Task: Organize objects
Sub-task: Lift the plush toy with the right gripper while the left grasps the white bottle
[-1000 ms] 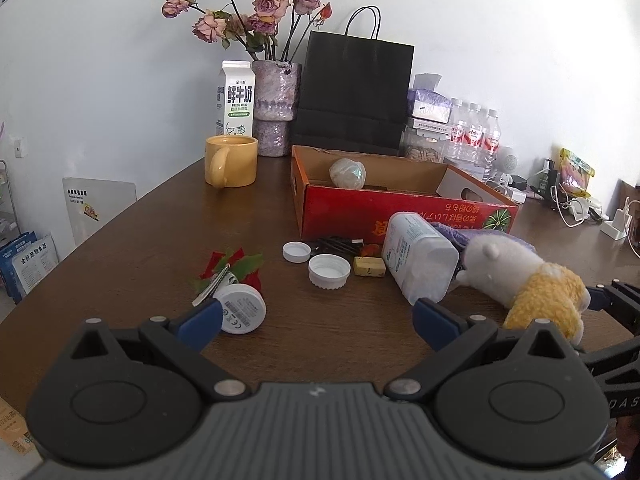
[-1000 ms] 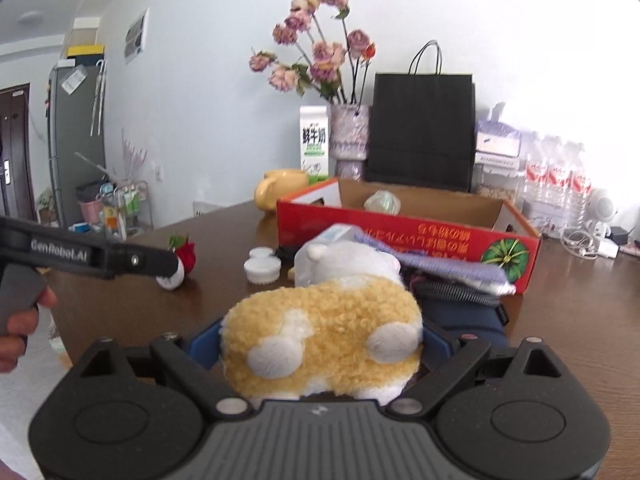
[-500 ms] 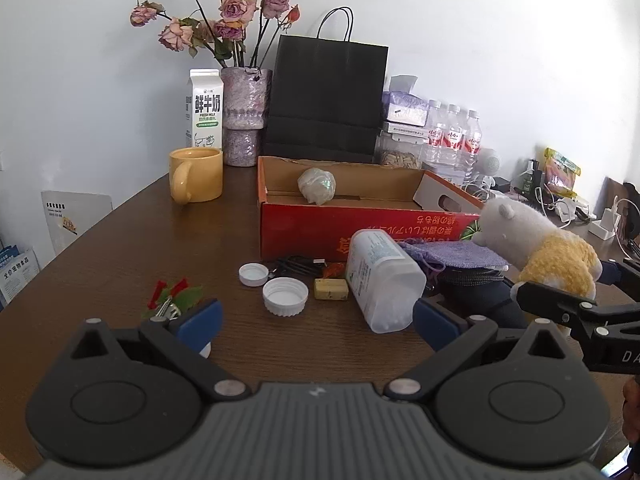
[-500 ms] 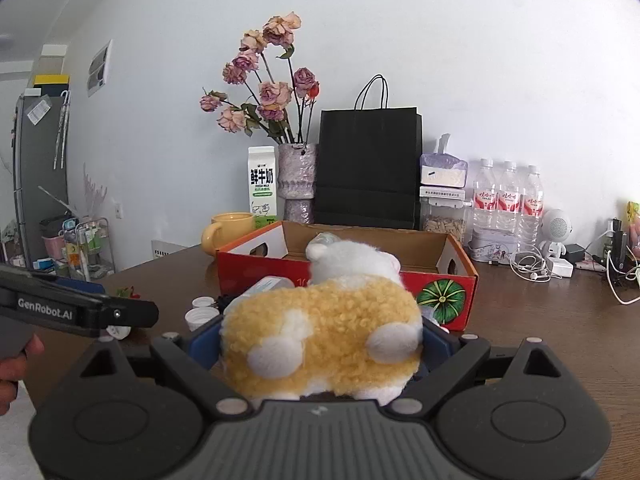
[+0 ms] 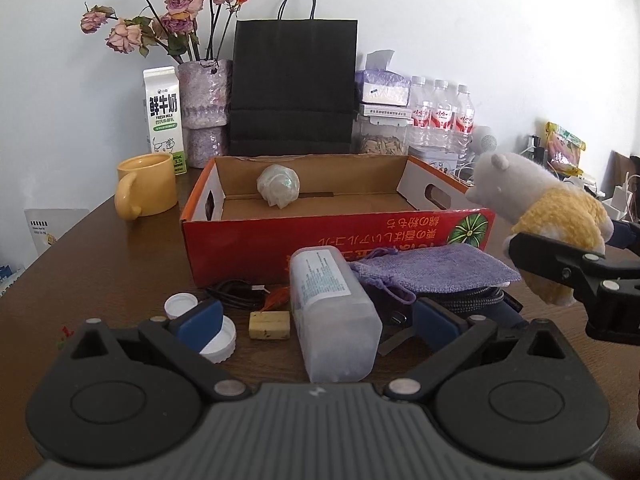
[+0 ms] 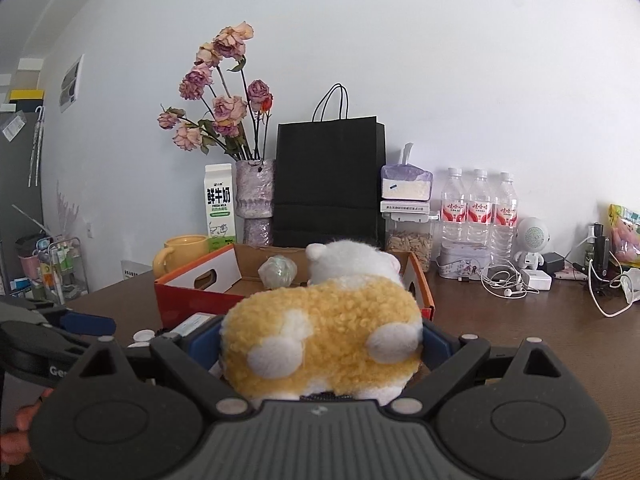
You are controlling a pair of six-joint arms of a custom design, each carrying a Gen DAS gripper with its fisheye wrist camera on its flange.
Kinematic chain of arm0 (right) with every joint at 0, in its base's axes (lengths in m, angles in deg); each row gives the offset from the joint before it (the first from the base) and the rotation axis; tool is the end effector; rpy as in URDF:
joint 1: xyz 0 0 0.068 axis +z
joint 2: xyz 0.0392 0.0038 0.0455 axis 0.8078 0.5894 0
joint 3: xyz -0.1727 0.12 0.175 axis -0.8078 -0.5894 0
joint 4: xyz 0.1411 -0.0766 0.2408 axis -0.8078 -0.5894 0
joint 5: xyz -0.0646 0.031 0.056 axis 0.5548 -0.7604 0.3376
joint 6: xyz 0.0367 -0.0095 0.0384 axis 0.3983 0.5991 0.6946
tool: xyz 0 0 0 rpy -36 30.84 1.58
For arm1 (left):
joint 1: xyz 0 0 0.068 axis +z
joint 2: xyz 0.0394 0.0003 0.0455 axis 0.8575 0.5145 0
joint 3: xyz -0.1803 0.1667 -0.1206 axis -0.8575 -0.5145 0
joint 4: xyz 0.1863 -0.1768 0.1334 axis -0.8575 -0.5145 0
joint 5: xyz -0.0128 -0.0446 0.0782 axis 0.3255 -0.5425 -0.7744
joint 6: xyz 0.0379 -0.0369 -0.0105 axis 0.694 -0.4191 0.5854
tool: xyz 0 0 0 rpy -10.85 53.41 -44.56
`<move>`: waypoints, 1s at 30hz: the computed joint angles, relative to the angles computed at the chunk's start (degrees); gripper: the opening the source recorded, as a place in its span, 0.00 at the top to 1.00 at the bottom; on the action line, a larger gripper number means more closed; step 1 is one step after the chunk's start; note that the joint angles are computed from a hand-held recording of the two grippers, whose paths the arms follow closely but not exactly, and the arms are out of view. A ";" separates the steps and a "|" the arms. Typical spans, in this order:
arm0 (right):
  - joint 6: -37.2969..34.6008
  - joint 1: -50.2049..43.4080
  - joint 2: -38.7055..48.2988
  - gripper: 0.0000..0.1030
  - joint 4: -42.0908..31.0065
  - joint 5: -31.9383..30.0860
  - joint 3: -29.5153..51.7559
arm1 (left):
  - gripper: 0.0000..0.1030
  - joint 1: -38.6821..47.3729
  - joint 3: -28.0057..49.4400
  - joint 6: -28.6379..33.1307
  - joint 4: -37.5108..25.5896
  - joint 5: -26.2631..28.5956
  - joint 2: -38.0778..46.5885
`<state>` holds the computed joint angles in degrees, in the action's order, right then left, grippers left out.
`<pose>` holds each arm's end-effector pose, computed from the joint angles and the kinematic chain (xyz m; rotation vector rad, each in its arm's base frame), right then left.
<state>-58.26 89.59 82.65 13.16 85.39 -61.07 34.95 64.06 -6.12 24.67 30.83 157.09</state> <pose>0.2474 0.1480 0.0174 0.1571 1.8286 -0.1047 0.3683 -0.1705 0.0091 0.5818 2.0122 -0.3771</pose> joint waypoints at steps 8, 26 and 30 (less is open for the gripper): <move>-0.34 -4.99 4.31 0.07 5.08 -5.68 1.36 | 0.12 -2.31 5.97 -0.54 -3.16 -4.61 4.32; -2.44 -3.66 8.88 0.07 10.04 -4.72 2.40 | 0.57 -2.42 6.08 -1.71 3.47 -4.45 7.50; -2.69 -3.47 9.10 0.07 10.20 -4.40 2.52 | 0.57 -1.95 3.83 -1.63 6.70 -4.99 6.80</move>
